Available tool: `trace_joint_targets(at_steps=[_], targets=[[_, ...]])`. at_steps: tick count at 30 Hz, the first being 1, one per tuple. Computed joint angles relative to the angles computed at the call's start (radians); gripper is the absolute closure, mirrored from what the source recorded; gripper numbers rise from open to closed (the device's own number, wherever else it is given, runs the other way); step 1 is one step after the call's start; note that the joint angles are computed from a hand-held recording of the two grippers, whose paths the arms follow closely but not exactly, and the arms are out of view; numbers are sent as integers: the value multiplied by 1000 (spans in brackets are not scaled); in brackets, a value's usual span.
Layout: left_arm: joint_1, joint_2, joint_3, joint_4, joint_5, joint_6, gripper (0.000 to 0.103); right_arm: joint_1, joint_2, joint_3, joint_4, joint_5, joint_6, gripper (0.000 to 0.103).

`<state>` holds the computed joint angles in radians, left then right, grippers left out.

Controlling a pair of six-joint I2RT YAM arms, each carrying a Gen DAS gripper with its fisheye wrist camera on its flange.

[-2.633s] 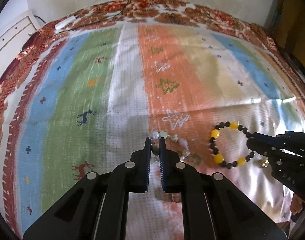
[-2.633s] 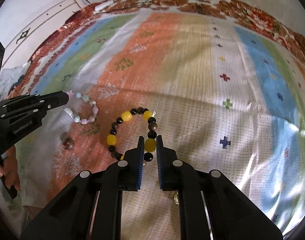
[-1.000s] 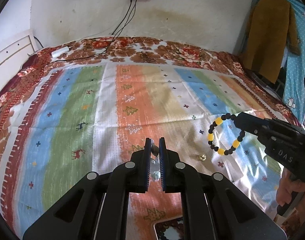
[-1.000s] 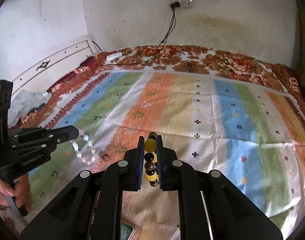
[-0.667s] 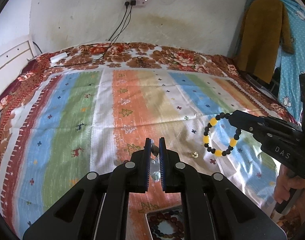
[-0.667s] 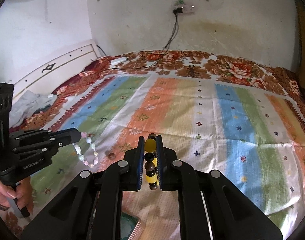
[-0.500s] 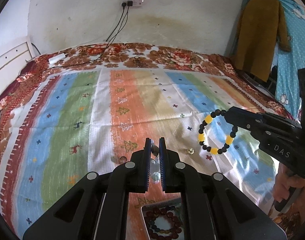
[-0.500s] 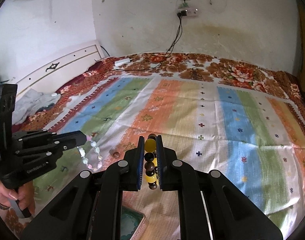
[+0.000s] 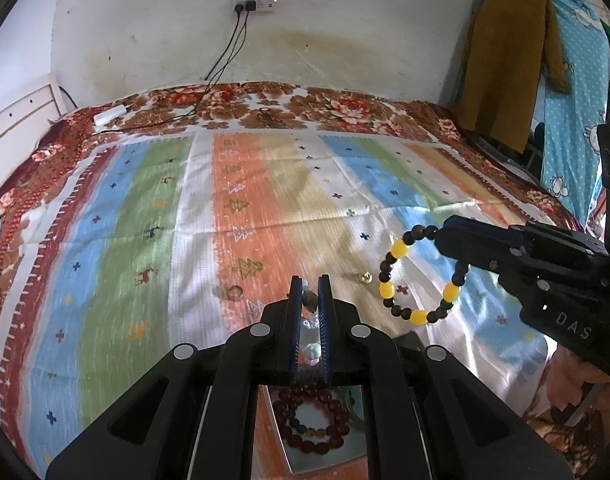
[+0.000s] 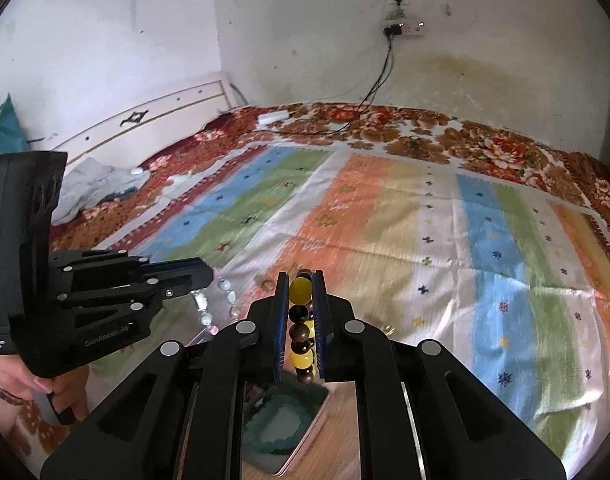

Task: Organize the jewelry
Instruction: 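Carry the white stone and black-and-yellow bracelets back over the tin box with both tools, then open both tools to drop the two bracelets into the tin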

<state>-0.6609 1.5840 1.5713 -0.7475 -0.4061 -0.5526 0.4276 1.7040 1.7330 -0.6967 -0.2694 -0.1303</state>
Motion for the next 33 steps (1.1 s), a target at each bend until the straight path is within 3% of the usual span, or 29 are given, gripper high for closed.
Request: trace_joint_targets(at_steps=[28, 30, 32, 33], targets=[[-73, -39, -75, -57, -10, -85, 94, 44, -131, -201, -40, -11, -1, 91], [-72, -44, -79, -60, -14, -94, 90, 42, -125, -199, -50, -10, 5, 89], [-66, -51, -83, -62, -18, -101, 87, 37, -125, -199, -52, -7, 13, 74], [-64, -52, -85, -64, -19, -104, 86, 34, -126, -200, -49, -9, 16, 73]])
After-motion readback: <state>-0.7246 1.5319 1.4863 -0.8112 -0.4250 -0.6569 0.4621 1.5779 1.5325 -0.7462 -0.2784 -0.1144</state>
